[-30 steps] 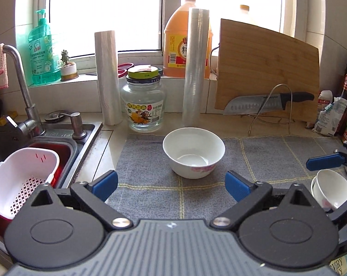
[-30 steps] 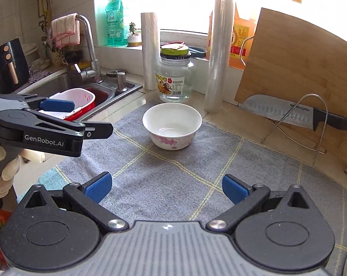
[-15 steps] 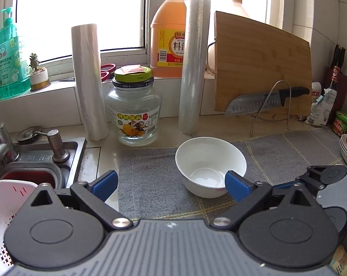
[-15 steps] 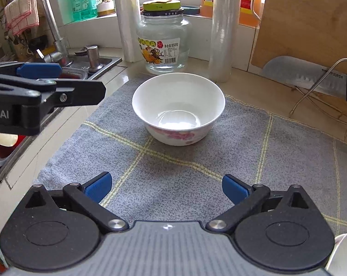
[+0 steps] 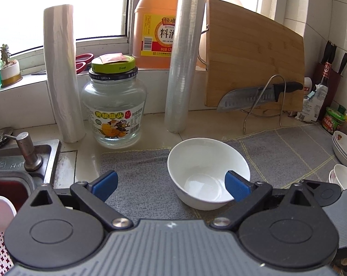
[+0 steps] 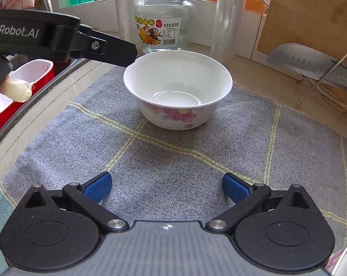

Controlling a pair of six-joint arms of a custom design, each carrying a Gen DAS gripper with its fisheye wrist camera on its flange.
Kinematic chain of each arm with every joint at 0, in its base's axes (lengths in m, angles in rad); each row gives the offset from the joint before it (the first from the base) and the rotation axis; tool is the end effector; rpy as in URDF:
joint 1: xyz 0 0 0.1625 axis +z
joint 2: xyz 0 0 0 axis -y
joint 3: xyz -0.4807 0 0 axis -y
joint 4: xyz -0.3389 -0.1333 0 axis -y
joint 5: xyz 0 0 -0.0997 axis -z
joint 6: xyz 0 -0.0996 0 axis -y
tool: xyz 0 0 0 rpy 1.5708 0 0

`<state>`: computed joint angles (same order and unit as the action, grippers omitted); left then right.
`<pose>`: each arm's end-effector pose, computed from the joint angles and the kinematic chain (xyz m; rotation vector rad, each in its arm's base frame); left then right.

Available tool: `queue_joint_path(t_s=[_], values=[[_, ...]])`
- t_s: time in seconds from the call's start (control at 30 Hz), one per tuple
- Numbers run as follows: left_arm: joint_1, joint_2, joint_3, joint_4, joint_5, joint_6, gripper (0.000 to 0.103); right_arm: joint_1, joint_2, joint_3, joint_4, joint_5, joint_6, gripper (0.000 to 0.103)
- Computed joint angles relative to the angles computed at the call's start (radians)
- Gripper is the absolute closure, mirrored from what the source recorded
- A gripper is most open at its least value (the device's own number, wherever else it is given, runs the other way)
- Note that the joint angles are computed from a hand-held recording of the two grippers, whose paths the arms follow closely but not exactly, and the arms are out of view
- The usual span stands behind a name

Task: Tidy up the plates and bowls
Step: 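Move the left gripper to the pink-flowered bowl and grasp its rim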

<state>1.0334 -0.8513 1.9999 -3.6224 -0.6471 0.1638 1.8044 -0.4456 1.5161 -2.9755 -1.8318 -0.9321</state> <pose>-0.1062 -0.5939 0.2560 0.2471 2.1624 -1.2036 0.2718 -0.6776 0.0141 1.4720 -2.3441 0.3143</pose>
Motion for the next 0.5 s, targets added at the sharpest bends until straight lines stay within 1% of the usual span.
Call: queue_joint_path(t_s=[0.07, 0.2, 0.37, 0.5], values=[[0.012, 0.001, -0.016, 0.016, -0.025, 0.003, 0.004, -0.004, -0.005, -0.001, 0.012, 0.006, -0.023, 0.000], [0.031, 0.003, -0.043, 0.051, -0.075, 0.005, 0.004, -0.016, -0.007, 0.031, -0.050, 0.041, -0.061, 0.000], [0.051, 0.004, -0.069, 0.080, -0.123, 0.015, 0.004, -0.021, -0.003, 0.048, -0.098, 0.052, -0.039, 0.000], [0.066, 0.000, -0.086, 0.113, -0.152, 0.014, 0.004, -0.025, 0.001, 0.068, -0.149, 0.066, -0.040, 0.000]])
